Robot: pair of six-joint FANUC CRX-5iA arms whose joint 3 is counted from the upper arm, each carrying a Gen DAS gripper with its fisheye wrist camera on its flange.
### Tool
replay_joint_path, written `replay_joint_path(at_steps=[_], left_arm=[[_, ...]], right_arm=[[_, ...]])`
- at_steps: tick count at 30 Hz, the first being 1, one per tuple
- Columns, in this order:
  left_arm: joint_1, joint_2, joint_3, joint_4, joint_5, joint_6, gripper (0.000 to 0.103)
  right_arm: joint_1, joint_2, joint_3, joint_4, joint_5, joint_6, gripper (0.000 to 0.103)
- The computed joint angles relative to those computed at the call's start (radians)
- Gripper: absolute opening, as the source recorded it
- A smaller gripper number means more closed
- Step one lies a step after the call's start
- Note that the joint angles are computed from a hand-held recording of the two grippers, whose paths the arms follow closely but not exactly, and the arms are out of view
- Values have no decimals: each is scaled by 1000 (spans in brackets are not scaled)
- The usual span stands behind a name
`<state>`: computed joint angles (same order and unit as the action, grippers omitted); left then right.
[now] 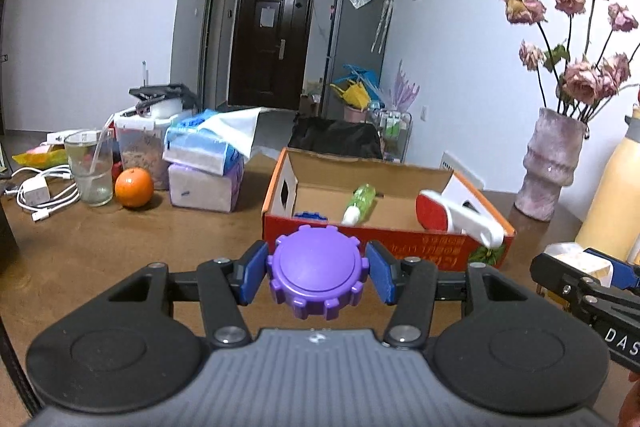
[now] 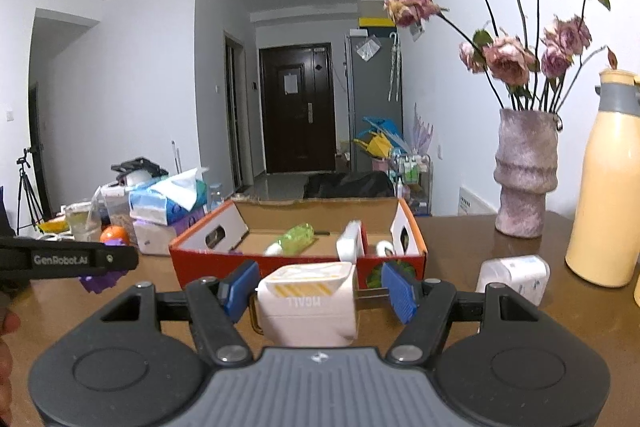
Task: Organize rigid objects
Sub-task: 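Carry the purple cap and white cube over the cardboard box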
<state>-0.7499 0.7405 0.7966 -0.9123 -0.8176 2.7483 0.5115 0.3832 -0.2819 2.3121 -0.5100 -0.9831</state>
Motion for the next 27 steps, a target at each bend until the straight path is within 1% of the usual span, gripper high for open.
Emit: replay_joint_path(at_steps=[6, 12, 17, 27], left_arm=[[3, 30, 65, -20, -8, 24, 55], [15, 62, 123, -25, 5, 44, 55], [33, 106, 190, 4, 7, 19, 55], [70, 210, 346, 83, -22, -62, 55]], right_arm=[[-9, 21, 42, 14, 2, -16, 67], [-30, 54, 95, 31, 18, -33, 67], [-45, 88, 142, 24, 45, -26, 67], [-70, 159, 239, -14, 98, -2, 67]])
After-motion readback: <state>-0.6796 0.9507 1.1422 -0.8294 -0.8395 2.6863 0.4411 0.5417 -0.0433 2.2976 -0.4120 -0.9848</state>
